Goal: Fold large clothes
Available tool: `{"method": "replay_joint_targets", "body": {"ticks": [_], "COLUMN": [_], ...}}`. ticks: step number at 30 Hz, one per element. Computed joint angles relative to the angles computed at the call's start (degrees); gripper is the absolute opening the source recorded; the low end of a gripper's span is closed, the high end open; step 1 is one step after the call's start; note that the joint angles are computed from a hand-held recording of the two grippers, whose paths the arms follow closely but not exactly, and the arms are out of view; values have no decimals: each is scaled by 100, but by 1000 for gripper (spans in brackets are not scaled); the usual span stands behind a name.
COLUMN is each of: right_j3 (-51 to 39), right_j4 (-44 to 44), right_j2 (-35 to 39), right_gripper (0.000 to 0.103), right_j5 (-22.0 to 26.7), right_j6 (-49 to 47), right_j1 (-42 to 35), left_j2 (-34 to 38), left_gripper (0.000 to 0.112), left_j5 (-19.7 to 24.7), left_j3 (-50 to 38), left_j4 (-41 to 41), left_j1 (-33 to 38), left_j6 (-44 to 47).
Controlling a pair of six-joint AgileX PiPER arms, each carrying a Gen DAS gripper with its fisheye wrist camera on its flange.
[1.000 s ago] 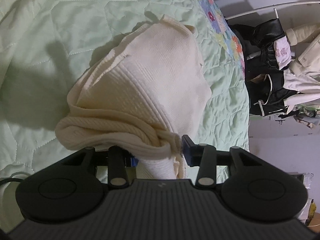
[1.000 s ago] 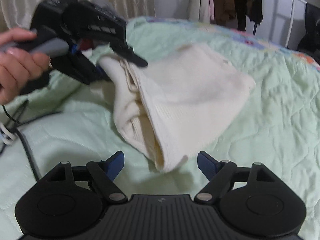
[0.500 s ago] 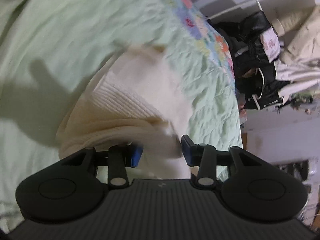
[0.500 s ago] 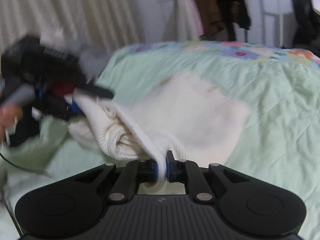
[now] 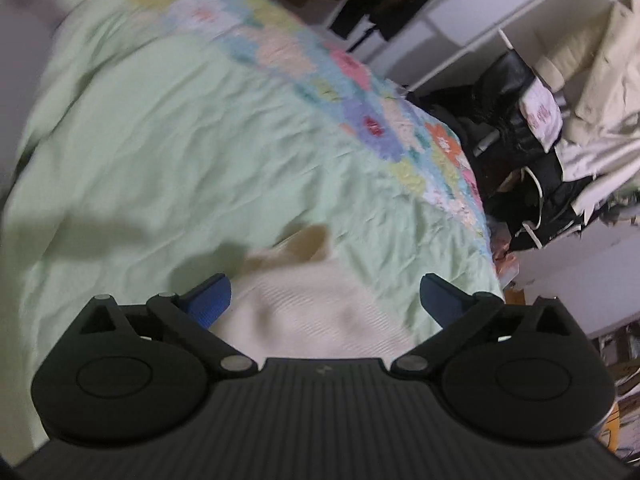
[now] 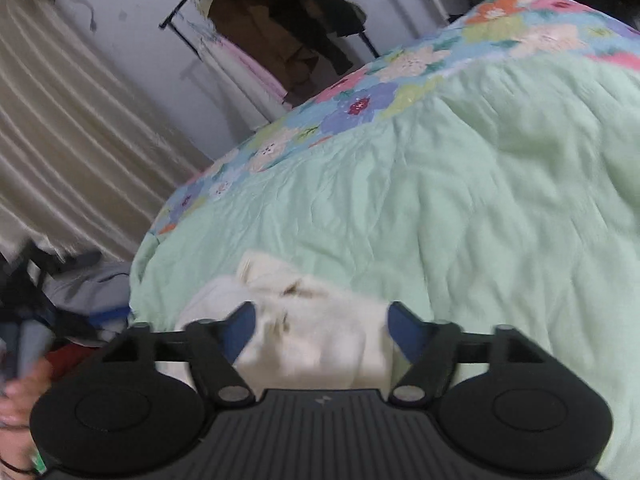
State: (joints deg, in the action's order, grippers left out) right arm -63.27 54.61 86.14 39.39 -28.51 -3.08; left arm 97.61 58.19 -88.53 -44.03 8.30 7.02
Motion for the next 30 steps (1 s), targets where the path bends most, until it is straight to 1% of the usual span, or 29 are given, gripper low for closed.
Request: {"method": "replay_joint_targets", "body": {"ticks": [1, 2, 3, 5, 6, 7, 8, 9, 10, 11, 13, 14, 15, 16, 17, 18, 19, 20, 21, 23, 24, 25, 26, 27, 29, 30], "right_j3": [300, 506, 579, 587, 558, 464, 421, 337, 61, -142, -238, -222, -233, -309, -421, -448, -419, -343, -234, 218, 428, 695, 964, 1216, 1662, 1776], "right_j4": [203, 228, 29, -390, -502, -443, -155, 69, 323, 431, 580, 635, 692, 520, 119, -281, -453, -426, -366, -176, 114, 634, 1147, 1617, 2379, 2562], "right_j2": [-158, -228, -213, -72, 14, 236, 330, 425, 637, 748, 670, 647, 645, 728, 859, 922, 950, 915, 840, 477, 332, 151, -27, -173, -314, -305], "right_gripper": [83, 89, 90, 90, 86, 81, 51, 10, 9, 9, 9, 9, 10, 11, 21, 34, 40, 51, 62, 70, 74, 75, 80, 86, 88, 88], "right_j5": [-97, -195, -313, -532, -690, -955, -990, -900, -700, -663, -1054, -1125, -1278, -1313, -1237, -1187, -1136, -1115, -1136, -1222, -1229, -1148, -1039, -856, -299, -171], "right_j6": [-268, -429, -372, -193, -159, -354, -675, -909, -1092, -1045, -802, -789, -713, -501, -61, 488, 808, 898, 909, 996, 759, 303, -148, -560, -1226, -1372], "right_j1": [43, 134, 271, 538, 666, 824, 820, 777, 695, 657, 681, 679, 689, 695, 694, 702, 688, 668, 653, 597, 556, 461, 359, 246, 21, -19], "left_j2": [-76, -140, -124, 40, 78, 75, 61, 57, 63, 83, 130, 139, 150, 162, 176, 190, 247, 357, 422, 700, 827, 842, 826, 805, 807, 816], "left_gripper": [103, 103, 103, 103, 103, 103, 103, 103, 103, 103, 103, 103, 103, 103, 103, 103, 103, 103, 103, 103, 103, 103, 103, 103, 103, 101], "left_j5": [-140, -311, -365, -225, -153, -144, -167, -174, -160, -105, 86, 156, 204, 217, 211, 180, 133, 75, 35, -57, -95, -222, -418, -469, -454, -430], "left_j3": [317, 731, 916, 1031, 1045, 1115, 1187, 1236, 1251, 1239, 1210, 1235, 1247, 1242, 1226, 1196, 1126, 1022, 990, 869, 813, 895, 1037, 1083, 1090, 1105], "left_j4": [-193, -516, -743, -941, -939, -1019, -1103, -1170, -1210, -1264, -1615, -1881, -2038, -2045, -1994, -1860, -1626, -1339, -1244, -1084, -1029, -1107, -1245, -1311, -1388, -1469], "left_j1": [77, 178, 201, 189, 187, 218, 258, 306, 364, 425, 586, 657, 678, 633, 579, 512, 376, 185, 96, -138, -231, -283, -350, -361, -345, -316], "left_j6": [274, 714, 1051, 1646, 1956, 2320, 2615, 2832, 2931, 3028, 3302, 3469, 3574, 3599, 3583, 3507, 3372, 3176, 3082, 2753, 2619, 2666, 2769, 2811, 2799, 2822]}}
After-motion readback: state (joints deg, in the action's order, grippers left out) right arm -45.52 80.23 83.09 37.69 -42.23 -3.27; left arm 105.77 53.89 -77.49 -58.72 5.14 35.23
